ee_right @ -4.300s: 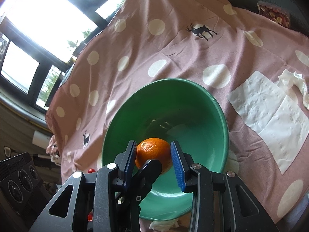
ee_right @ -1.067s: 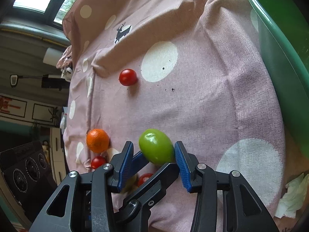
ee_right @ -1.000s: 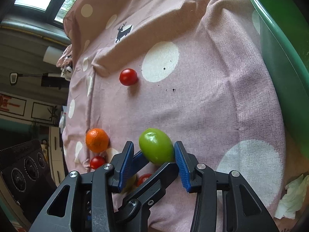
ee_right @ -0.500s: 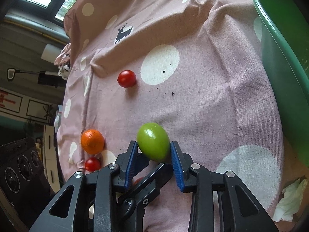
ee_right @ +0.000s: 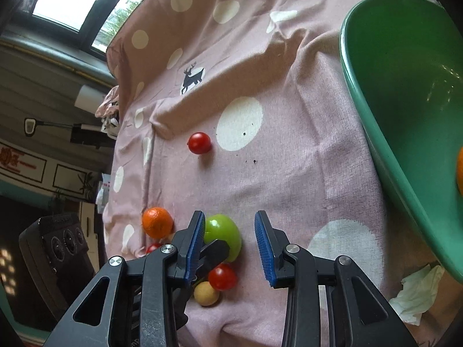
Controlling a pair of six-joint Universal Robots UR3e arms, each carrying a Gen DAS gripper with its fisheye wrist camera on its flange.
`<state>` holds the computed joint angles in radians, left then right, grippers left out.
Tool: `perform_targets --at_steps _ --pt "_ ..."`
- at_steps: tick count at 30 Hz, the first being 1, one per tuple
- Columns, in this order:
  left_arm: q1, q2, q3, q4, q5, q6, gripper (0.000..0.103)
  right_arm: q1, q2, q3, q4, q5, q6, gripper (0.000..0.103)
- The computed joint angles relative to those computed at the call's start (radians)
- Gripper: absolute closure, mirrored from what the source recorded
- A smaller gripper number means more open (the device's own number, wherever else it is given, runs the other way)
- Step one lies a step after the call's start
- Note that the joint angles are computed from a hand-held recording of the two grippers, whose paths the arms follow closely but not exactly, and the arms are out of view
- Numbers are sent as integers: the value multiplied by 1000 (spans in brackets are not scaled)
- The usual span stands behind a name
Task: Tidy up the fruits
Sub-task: 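Close the right tool on the green lime, then lift the lime with the right tool and carry it over the green bowl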
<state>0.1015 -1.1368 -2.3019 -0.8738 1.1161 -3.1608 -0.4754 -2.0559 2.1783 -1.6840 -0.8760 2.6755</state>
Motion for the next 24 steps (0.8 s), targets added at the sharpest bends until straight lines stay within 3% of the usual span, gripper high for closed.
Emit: perform_targets --at_steps 10,24 --pt "-11 -22 -6 24 1 -6 68 127 111 -5 -118 -29 83 66" --pt "-31 -48 -13 82 33 -23 71 143 162 5 -154 -33 93 66"
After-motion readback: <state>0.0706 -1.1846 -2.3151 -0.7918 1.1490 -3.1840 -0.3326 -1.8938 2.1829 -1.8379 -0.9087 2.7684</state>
